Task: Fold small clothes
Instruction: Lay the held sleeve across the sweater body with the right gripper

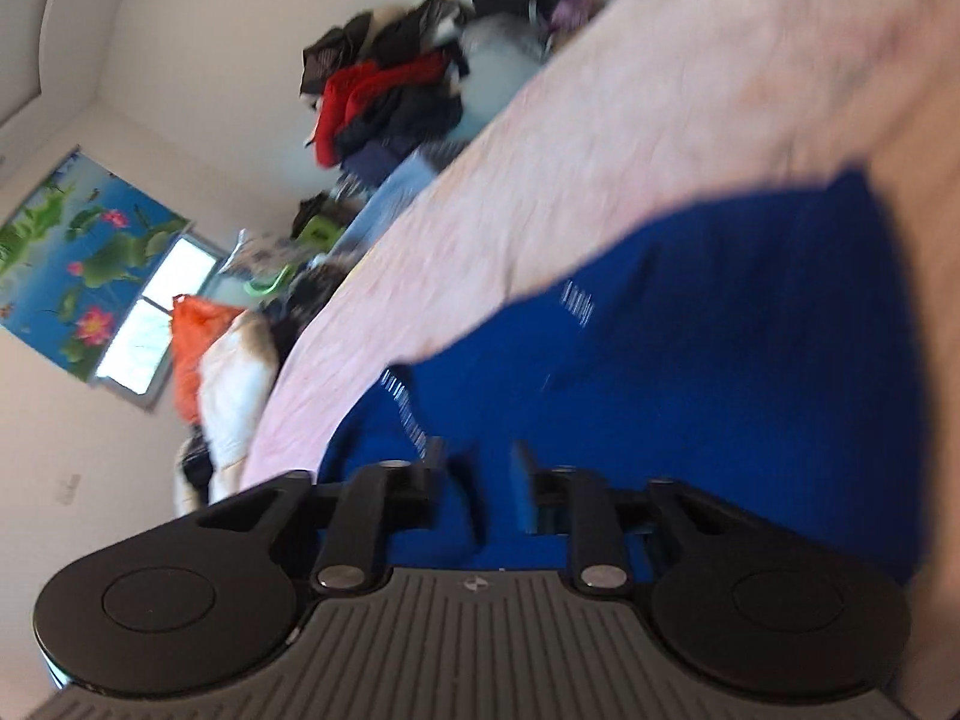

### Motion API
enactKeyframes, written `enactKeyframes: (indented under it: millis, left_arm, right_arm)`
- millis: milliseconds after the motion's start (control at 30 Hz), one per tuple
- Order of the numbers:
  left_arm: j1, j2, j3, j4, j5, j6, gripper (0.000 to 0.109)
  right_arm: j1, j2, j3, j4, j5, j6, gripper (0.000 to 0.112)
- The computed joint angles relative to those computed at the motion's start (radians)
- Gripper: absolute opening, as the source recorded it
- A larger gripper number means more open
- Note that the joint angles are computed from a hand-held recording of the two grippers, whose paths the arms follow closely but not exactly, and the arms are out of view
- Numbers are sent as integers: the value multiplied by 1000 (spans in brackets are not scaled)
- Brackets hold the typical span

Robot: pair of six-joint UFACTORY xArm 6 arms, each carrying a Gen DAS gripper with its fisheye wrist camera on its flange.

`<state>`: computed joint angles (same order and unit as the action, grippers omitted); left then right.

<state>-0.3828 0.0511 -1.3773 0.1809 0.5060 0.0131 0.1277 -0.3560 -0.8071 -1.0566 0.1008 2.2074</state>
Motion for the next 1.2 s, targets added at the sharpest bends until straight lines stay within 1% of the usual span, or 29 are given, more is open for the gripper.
enactKeyframes:
  millis: [33, 67, 100, 167, 233, 300, 333, 367, 400, 433, 500, 533, 567, 633, 667, 733, 800, 867, 933, 967, 1000, 1100, 1133, 1200]
  left_arm:
    - [0, -1, 1, -3, -1, 4, 103]
    - [1, 2, -5, -6, 2, 11, 103]
    - [1, 1, -4, -3, 1, 11, 103]
    - [3, 2, -7, -4, -1, 11, 103]
    - [4, 5, -13, -5, 1, 3, 103]
    - [3, 13, -26, -3, 14, -6, 103]
    - [2, 17, -35, -6, 21, -6, 103]
    - [2, 18, -38, -9, 24, -4, 103]
    - [2, 18, -37, -5, 19, -6, 103]
    - [3, 18, -35, 0, 12, -9, 103]
    - [4, 23, -40, 21, 4, -22, 103]
    - [5, 29, -48, 26, 3, -27, 103]
    - [4, 37, -60, 30, 7, -33, 103]
    - [4, 52, -84, 40, 20, -46, 103]
    - [2, 57, -93, 47, 20, -54, 103]
    - [-1, 61, -99, 63, 15, -67, 103]
    - [-3, 65, -103, 67, 15, -68, 103]
    - [-5, 68, -106, 63, 19, -62, 103]
    - [-6, 69, -107, 63, 21, -60, 103]
    - [-6, 68, -105, 60, 21, -59, 103]
    - [-5, 68, -104, 55, 22, -56, 103]
    - [-4, 68, -103, 38, 24, -42, 103]
    - [-4, 68, -103, 36, 23, -39, 103]
    - [-5, 68, -104, 37, 23, -36, 103]
  right_arm:
    - [-7, 39, -19, -50, -54, 74, 47]
    - [9, 62, -36, -116, -72, 175, 48]
    - [15, 89, -56, -154, -83, 237, 48]
    - [40, 125, -82, -159, -65, 277, 47]
    - [67, 152, -118, -171, -19, 294, 48]
    - [69, 202, -178, -203, -5, 334, 46]
    - [68, 235, -208, -177, 11, 300, 47]
    - [84, 249, -223, -109, 58, 227, 44]
    - [91, 260, -233, -79, 95, 194, 30]
    - [98, 268, -244, -49, 116, 171, 11]
    - [97, 279, -270, -67, 115, 166, 10]
    - [101, 281, -292, -55, 130, 108, 10]
    - [109, 282, -318, -18, 153, 25, 10]
    - [112, 276, -371, 33, 168, -115, 10]
    - [114, 280, -411, 73, 183, -209, 10]
    - [126, 302, -510, 141, 238, -393, 10]
    - [138, 308, -585, 152, 288, -500, 10]
    - [146, 309, -641, 107, 321, -530, 10]
    - [152, 279, -651, 9, 368, -491, 10]
    - [151, 257, -640, -17, 400, -481, 10]
    - [148, 242, -628, -4, 432, -506, 10]
    - [145, 200, -553, 97, 540, -589, 10]
    - [136, 172, -503, 110, 543, -568, 10]
    - [116, 96, -395, 66, 517, -466, 10]
